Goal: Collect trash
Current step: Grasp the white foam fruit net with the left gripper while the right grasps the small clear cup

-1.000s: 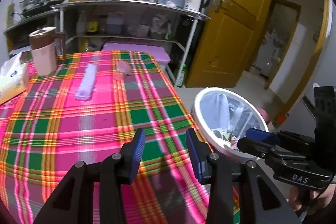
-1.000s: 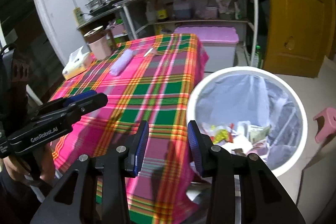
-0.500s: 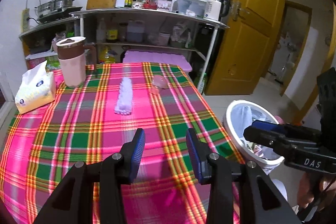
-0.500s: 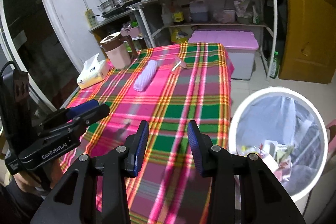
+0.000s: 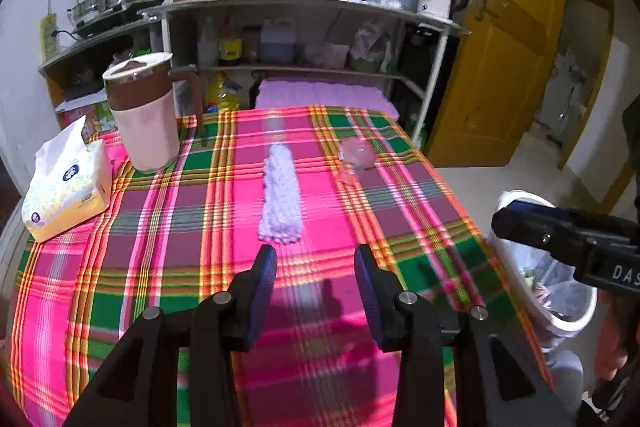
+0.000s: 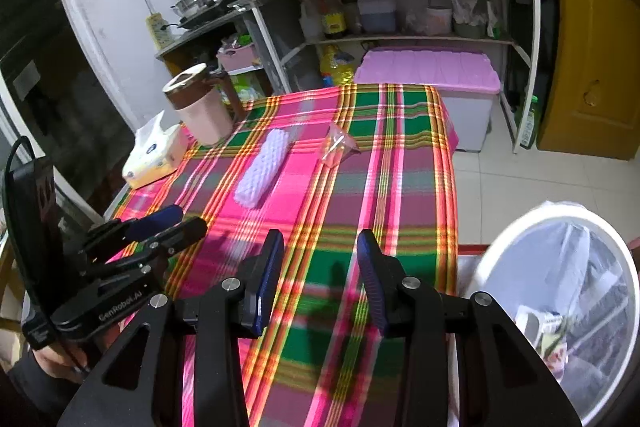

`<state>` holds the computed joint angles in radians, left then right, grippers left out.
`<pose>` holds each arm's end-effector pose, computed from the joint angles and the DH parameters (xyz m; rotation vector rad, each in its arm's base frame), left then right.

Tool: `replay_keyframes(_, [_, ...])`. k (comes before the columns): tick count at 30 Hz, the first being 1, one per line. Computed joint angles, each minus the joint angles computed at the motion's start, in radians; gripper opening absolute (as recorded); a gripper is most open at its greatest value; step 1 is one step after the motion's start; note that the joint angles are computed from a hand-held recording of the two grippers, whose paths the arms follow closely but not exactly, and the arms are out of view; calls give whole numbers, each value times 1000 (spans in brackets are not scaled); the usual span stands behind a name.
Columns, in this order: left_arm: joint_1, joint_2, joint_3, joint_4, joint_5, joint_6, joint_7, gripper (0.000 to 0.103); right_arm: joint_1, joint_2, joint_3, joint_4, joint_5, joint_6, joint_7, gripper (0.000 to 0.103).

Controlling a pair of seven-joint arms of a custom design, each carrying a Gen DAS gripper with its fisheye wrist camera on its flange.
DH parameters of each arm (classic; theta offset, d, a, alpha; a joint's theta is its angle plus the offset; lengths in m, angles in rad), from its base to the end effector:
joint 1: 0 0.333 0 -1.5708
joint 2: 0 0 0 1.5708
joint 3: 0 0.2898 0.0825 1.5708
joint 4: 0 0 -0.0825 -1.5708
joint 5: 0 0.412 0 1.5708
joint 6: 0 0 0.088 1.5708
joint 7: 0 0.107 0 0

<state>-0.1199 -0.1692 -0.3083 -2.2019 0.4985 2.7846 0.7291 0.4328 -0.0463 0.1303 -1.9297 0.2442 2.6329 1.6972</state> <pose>0.5112 -0.2635 0.4940 -1.7751 1.7848 -0.8629 0.5298 0.3289 0.5588 -1.8967 1.4401 -0.1859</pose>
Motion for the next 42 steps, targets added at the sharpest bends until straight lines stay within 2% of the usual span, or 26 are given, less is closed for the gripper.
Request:
replay_keyframes(6, [-10, 136, 44, 113, 6, -14, 37, 43, -15, 131, 10, 137, -32, -39, 25, 40])
replay_keyframes(16, [-100, 328, 158, 281, -27, -63, 83, 43, -36, 325, 33, 348, -84, -94, 79, 39])
replay_keyframes(17, [-108, 335, 166, 287, -25, -66, 84, 43, -37, 345, 34, 371, -88, -103, 85, 39])
replay_keyframes(20, [-124, 340, 188, 289, -10, -72, 56, 27, -42, 402, 40, 437, -92, -124, 96, 39])
replay_keyframes(24, [-119, 323, 195, 259, -27, -37, 46, 20, -38, 462, 45, 509, -102, -133, 112, 39])
replay_keyframes(32, [-114, 297, 205, 227, 40, 5, -24, 19, -8, 588, 23, 673, -167, -179, 198, 40])
replay_keyframes(42, [-91, 292, 194, 208, -31, 43, 22, 19, 13, 697, 12, 827, -215, -217, 245, 40])
